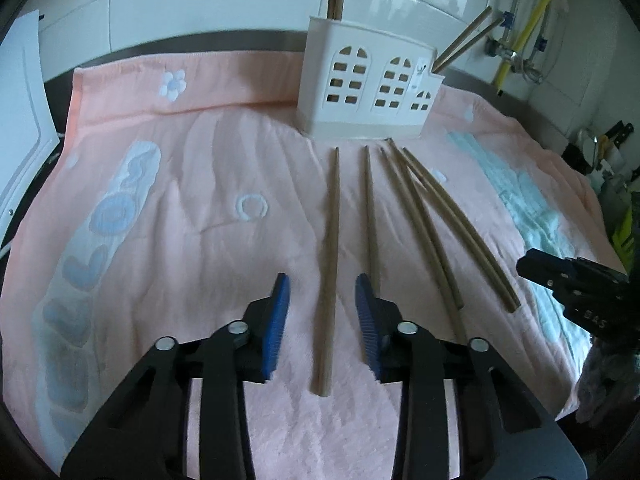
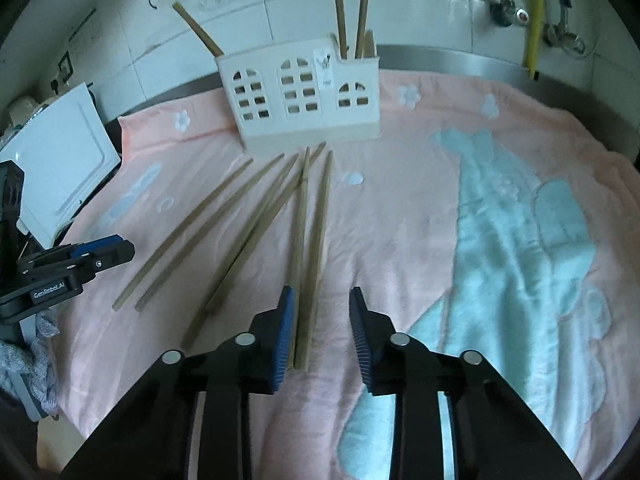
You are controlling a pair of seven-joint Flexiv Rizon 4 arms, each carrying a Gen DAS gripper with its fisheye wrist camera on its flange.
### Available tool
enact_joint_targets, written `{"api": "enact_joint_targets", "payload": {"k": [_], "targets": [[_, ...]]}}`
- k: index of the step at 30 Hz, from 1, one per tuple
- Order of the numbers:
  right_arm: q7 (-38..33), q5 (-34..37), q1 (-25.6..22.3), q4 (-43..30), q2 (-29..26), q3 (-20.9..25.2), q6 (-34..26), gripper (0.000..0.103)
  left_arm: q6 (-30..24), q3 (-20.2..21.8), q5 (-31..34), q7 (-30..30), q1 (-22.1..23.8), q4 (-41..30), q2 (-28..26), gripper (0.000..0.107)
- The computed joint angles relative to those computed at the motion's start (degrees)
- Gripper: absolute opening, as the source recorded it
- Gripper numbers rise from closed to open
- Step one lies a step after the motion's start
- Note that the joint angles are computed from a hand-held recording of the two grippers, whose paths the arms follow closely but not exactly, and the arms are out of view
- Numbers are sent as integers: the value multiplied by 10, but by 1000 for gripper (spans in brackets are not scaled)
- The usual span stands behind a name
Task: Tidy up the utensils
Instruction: 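Move both open tools back over the remaining chopsticks, then close the left and right tools each on a wooden chopstick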
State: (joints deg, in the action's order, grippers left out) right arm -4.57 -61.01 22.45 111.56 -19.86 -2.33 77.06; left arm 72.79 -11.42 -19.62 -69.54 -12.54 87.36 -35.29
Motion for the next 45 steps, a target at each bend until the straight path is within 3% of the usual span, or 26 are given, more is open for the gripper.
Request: {"api": "enact_joint_targets", "payload": {"k": [13,16,19,33,45], "targets": [[-49,69,12,-22,-28,-4,-9,15,-34,18,20,-20,-13,-36,-27,29],[-52,72,17,-22,-29,-9,-4,13,-39,19,24,-21,-15,-42,-31,20],[-49,73,20,-21,-30,-13,1,12,-39,20,26,-24,-16,-44,-34,18],[-82,109,29,-31,-38,-8,-7,10,-42,21,32,-36,-16,-41,-31,18],[-64,95,35,-18,-31,-18,0,10,-49,26,35,-43,-20,-51,-36,18]]}}
